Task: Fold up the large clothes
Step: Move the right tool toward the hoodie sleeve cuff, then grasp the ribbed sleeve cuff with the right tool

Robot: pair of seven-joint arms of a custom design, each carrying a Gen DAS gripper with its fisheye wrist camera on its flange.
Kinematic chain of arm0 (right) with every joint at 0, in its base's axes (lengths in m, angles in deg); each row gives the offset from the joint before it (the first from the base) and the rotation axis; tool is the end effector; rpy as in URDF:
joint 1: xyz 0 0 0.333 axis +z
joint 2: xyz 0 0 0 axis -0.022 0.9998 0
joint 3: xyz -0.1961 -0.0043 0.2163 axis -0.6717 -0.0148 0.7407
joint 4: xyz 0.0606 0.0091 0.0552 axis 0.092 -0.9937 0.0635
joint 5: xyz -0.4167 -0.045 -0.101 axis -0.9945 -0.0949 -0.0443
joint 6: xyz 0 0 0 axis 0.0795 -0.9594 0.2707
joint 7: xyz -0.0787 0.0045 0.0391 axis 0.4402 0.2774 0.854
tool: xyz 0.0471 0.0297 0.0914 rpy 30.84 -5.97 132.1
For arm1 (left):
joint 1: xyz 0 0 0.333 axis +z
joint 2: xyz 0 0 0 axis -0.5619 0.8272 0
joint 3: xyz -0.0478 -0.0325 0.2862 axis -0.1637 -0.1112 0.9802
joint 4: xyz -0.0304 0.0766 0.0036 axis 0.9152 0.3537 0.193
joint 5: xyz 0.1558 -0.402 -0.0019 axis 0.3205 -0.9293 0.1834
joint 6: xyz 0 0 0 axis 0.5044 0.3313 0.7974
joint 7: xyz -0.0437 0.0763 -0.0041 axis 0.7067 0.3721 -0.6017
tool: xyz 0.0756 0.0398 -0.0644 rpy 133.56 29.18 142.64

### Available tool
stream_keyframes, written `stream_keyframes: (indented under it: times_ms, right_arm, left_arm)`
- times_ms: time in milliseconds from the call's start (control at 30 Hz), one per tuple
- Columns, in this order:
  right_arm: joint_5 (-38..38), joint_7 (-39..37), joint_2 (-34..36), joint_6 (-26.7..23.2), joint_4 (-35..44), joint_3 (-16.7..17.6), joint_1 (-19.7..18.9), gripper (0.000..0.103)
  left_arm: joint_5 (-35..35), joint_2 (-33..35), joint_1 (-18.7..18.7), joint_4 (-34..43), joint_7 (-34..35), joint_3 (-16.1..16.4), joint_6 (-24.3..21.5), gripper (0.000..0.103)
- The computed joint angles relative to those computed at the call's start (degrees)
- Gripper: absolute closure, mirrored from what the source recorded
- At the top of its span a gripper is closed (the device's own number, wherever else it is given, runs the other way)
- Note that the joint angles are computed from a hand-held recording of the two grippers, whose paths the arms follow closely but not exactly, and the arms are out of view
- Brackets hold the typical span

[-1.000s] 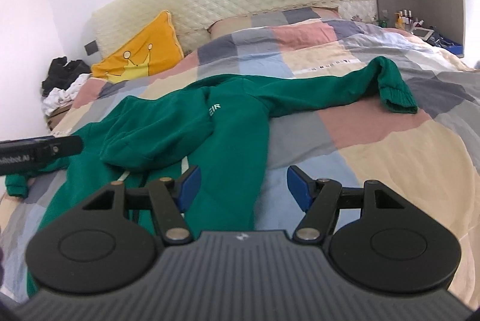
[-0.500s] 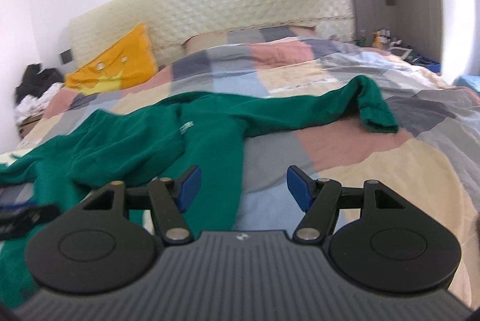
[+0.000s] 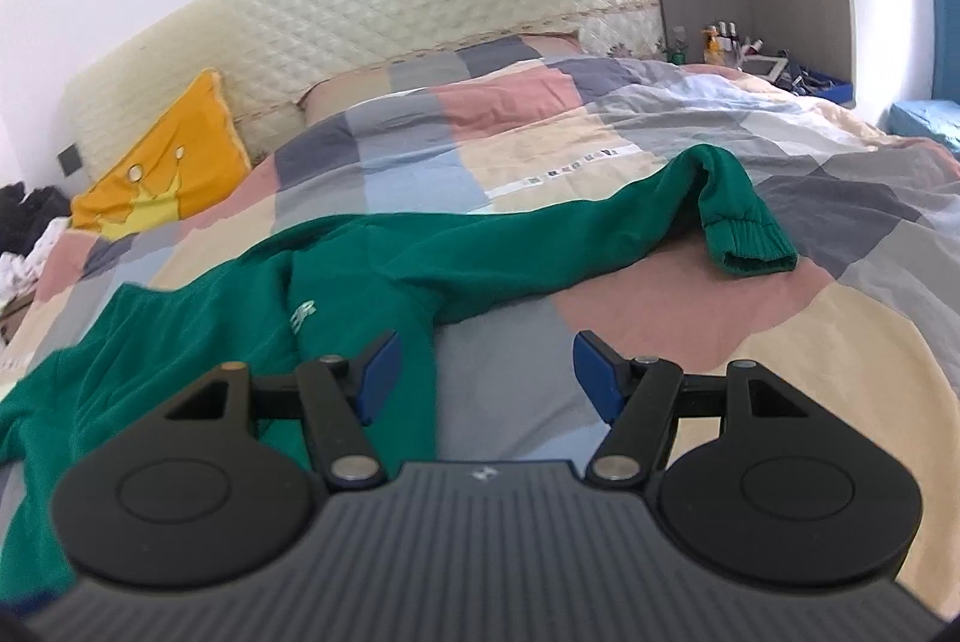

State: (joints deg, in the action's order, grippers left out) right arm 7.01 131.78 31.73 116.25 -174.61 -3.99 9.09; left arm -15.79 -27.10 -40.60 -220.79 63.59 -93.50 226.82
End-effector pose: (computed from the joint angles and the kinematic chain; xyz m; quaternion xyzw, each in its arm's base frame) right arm 0.5754 0.0940 0.5654 -0.5986 0.6093 -0.2712 0.4437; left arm 0.4124 -0.1960 0.5472 -0.7329 0.5247 -0.3207 0.2912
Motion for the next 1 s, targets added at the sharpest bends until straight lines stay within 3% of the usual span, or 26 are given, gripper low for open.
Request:
stream_keyframes:
  times_ms: [67,133,267,300,333,433,633,733,800,1000]
  right_arm:
    - [-3.10,3.13,2.95,-0.51,2.72,1.27,-2.00,0.037]
    - [-0.14,1.45,6.39,-2.04,6.40,-0.25,-0.74,0.037]
    - [-0.47,5.58,12.16,-4.84,12.58,-1.07,-1.42,0.037]
    - [-0.74,7.00,13.39,-6.01,14.06,-1.33,-1.60,0.036]
    - [0.36,7.30,14.70,-7.23,15.72,-1.39,-1.89,0.028]
    - [7.22,5.71,17.82,-8.21,19.26,-0.62,-3.21,0.018]
    - [27.30,-0.32,24.56,-10.60,27.88,3.30,-8.73,0.018]
    - [36.69,1.01,28.78,-10.94,32.59,4.62,-11.16,0.018]
    - [37.94,3.87,31.39,-9.80,35.24,4.36,-11.41,0.015]
    - [50.50,1.73,39.63,-8.00,44.97,10.13,-17.15,0.015]
  left_arm:
    - [0.01,0.17,0.41,0.06,-0.87,-0.27,-0.43,0.038]
    - [0.34,0.26,0.87,0.19,-1.80,-0.69,-1.41,0.038]
    - [0.25,0.49,0.92,0.16,-3.08,-0.29,-2.45,0.038]
    - [0.12,0.68,0.85,0.26,-3.19,-0.09,-2.61,0.038]
    - [0.05,0.90,0.82,0.35,-3.25,0.08,-2.70,0.038]
    - [0.01,1.83,0.77,0.85,-3.14,0.40,-2.94,0.038]
    - [-0.32,3.87,0.60,1.51,-2.64,1.23,-1.72,0.038]
    - [-0.72,4.64,0.89,1.69,-2.85,1.60,-0.98,0.038]
    - [-1.47,4.92,0.92,1.44,-3.11,2.12,-0.25,0.038]
    - [-5.22,6.44,0.54,0.92,-2.32,4.18,1.61,0.038]
